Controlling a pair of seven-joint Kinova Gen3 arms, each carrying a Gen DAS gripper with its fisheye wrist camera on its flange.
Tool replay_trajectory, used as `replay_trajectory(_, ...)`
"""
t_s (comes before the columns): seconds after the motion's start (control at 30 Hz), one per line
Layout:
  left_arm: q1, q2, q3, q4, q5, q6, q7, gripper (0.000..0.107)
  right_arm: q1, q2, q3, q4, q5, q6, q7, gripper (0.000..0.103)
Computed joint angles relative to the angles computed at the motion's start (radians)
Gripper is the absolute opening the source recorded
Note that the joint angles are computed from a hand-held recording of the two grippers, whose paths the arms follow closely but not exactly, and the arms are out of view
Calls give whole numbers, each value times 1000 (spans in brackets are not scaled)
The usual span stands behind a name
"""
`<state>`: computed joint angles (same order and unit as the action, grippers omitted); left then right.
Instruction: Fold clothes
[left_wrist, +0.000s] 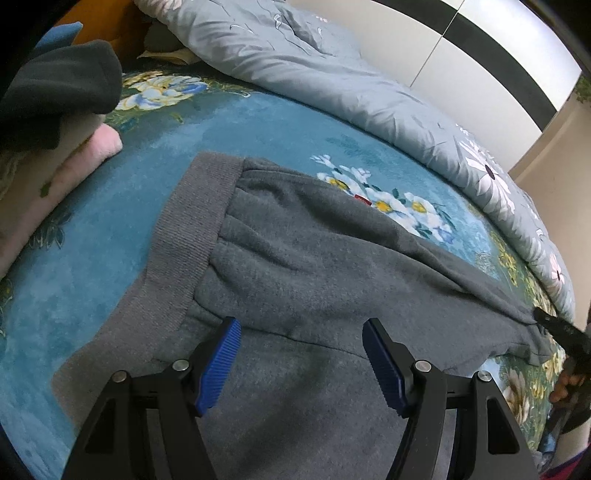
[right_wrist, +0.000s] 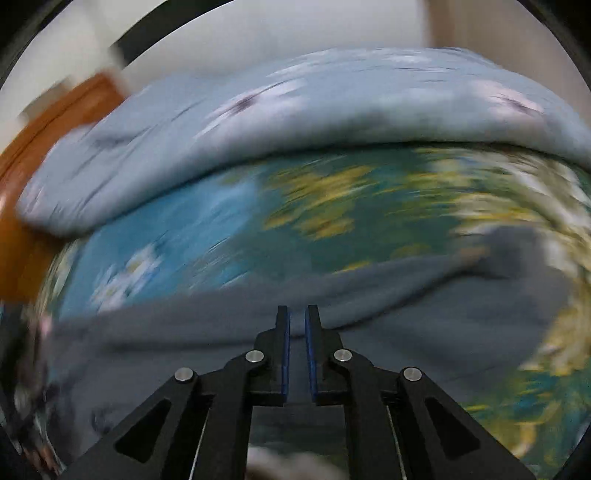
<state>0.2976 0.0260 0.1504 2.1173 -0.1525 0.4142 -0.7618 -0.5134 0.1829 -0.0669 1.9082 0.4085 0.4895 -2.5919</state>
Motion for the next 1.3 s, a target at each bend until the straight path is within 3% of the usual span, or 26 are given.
replay_trajectory(0.03, -3, 0, 0, 1, 12, -1, -13, 72, -37, 29, -5, -35, 25, 25, 24, 26)
replay_trajectory(0.1, -10, 2, -2, 1, 45, -1, -46, 72, -97, 89, -19, -117, 56, 83, 105, 40)
replay_trajectory(0.2, -20, 0, -3, 4, 102, -3, -102, 72, -130, 185, -86, -248, 116, 197, 227, 40)
replay_trajectory(0.37, -32, -8, -4, 11, 177, -9, -183, 72, -209, 306, -71, -383, 148, 316, 373, 40)
replay_trajectory(0.43, -38, -10, -5, 14, 220, -11, -226, 72, -238, 330, -52, -408, 165, 351, 381, 36)
replay_trajectory(0.47, -41, -11, -6, 15, 243, -13, -250, 72, -252, 340, -41, -419, 173, 366, 382, 29)
replay_trajectory(0.5, -45, -13, -6, 17, 266, -14, -274, 72, -261, 346, -29, -429, 177, 375, 373, 12)
replay_trajectory(0.53, -48, -14, -7, 18, 289, -15, -298, 72, -268, 351, -18, -436, 183, 380, 361, 7)
replay_trajectory(0.7, -49, -21, -7, 23, 312, -18, -320, 72, -282, 373, 32, -504, 226, 400, 284, 4)
replay_trajectory(0.83, -52, -17, -8, 20, 324, -12, -330, 72, -297, 473, 70, -652, 242, 482, 241, 5)
replay_trajectory(0.97, -56, -8, -10, 18, 352, -5, -359, 72, -305, 562, 98, -771, 214, 569, 216, 14)
replay_trajectory(1.03, -59, -2, -10, 17, 364, -3, -373, 72, -313, 568, 109, -781, 212, 588, 193, 27)
replay_trajectory(1.13, -69, 3, -13, 14, 403, 3, -411, 72, -318, 497, 108, -708, 219, 553, 144, 36)
replay_trajectory(1.2, -76, -10, -15, 23, 444, -3, -450, 72, -352, 416, 136, -620, 232, 510, 90, 38)
replay_trajectory(1.3, -87, -53, -31, 45, 544, -16, -553, 72, -465, 277, 210, -481, 234, 521, -32, 41)
